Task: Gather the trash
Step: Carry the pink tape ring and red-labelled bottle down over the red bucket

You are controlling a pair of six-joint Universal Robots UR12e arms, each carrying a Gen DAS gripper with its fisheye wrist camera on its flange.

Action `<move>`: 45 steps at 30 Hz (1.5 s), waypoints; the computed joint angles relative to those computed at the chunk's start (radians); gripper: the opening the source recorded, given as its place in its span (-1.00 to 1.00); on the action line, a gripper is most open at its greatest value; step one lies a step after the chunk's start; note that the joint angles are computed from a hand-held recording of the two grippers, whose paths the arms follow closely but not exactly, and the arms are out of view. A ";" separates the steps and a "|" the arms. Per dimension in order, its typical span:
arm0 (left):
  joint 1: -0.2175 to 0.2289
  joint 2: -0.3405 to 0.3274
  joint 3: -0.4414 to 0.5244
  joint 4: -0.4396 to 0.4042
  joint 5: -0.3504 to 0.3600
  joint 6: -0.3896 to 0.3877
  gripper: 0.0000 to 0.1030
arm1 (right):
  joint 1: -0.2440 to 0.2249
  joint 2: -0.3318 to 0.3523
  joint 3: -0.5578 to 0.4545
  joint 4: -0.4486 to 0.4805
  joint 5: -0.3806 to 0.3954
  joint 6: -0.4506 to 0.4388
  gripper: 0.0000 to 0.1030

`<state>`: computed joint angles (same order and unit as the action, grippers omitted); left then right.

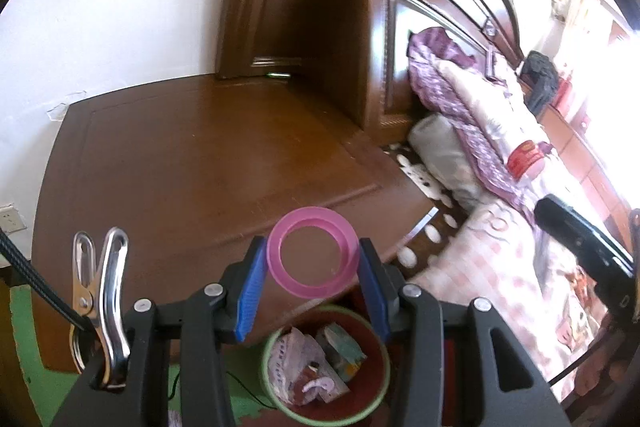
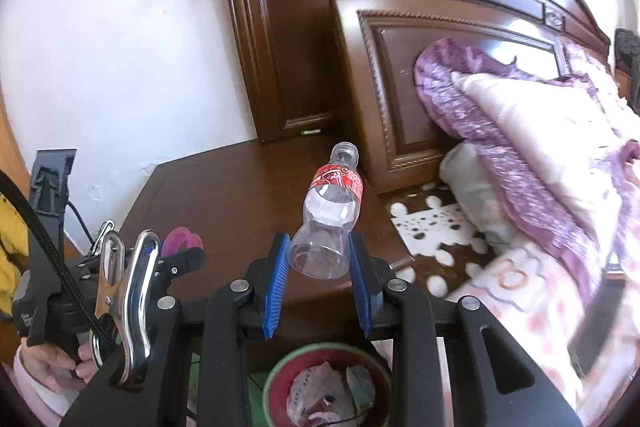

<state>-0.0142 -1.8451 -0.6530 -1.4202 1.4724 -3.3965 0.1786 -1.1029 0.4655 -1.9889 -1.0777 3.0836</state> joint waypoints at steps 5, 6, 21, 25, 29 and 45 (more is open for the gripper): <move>-0.023 0.038 -0.047 0.011 -0.009 0.031 -0.09 | -0.021 -0.113 0.166 -0.092 -0.018 0.010 -0.42; -0.026 0.046 -0.058 0.011 -0.015 0.038 -0.09 | -0.025 -0.136 0.199 -0.109 -0.022 0.009 -0.42; -0.066 0.140 -0.284 -0.023 -0.096 0.126 -0.09 | -0.019 -0.337 0.615 -0.193 -0.045 0.018 -0.42; -0.069 0.142 -0.326 -0.031 -0.100 0.138 -0.09 | -0.002 -0.343 0.680 -0.207 -0.056 0.045 -0.42; -0.075 0.145 -0.365 -0.016 -0.089 0.168 -0.09 | 0.011 -0.336 0.716 -0.211 -0.080 0.073 -0.42; -0.105 0.136 -0.472 0.007 -0.015 0.247 -0.09 | 0.025 -0.280 0.736 -0.116 -0.088 0.118 -0.41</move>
<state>-0.1188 -1.7088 -1.1250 -1.4134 1.4569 -3.1492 0.2038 -1.3826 1.2017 -2.1047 -1.1660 3.2017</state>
